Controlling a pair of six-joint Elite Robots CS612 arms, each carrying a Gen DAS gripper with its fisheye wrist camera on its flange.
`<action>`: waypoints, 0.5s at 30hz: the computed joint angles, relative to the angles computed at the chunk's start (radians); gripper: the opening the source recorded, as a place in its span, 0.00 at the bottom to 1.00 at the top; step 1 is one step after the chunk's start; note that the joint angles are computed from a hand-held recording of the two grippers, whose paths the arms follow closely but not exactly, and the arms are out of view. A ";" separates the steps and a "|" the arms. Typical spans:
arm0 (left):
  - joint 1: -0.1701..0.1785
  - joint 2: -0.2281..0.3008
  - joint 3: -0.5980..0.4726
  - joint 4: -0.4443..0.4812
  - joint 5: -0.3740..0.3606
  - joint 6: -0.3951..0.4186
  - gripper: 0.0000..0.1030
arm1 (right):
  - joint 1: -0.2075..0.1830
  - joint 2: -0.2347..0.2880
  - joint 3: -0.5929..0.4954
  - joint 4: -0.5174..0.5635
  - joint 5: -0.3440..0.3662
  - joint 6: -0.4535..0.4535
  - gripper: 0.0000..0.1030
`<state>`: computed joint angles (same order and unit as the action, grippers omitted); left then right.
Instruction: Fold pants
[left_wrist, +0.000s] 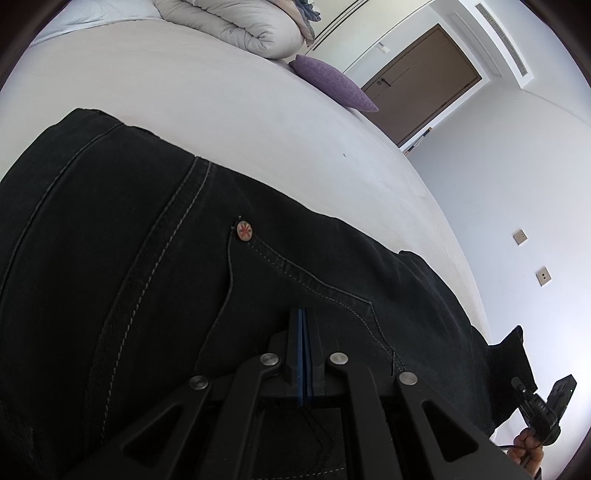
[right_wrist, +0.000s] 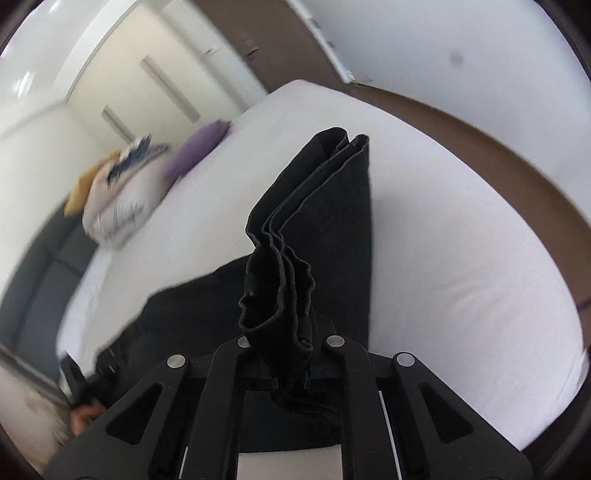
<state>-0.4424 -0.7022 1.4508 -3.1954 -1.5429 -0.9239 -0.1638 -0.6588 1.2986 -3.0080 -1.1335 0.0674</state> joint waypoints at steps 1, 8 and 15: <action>-0.001 -0.002 0.002 -0.002 -0.001 -0.020 0.03 | 0.024 -0.002 -0.008 0.034 -0.037 -0.097 0.07; -0.061 -0.013 -0.059 0.008 -0.014 -0.001 0.82 | 0.112 -0.001 0.065 -0.007 -0.238 -0.380 0.07; -0.090 0.145 -0.359 0.080 -0.293 -0.019 0.82 | 0.114 -0.033 0.138 -0.133 -0.255 -0.410 0.07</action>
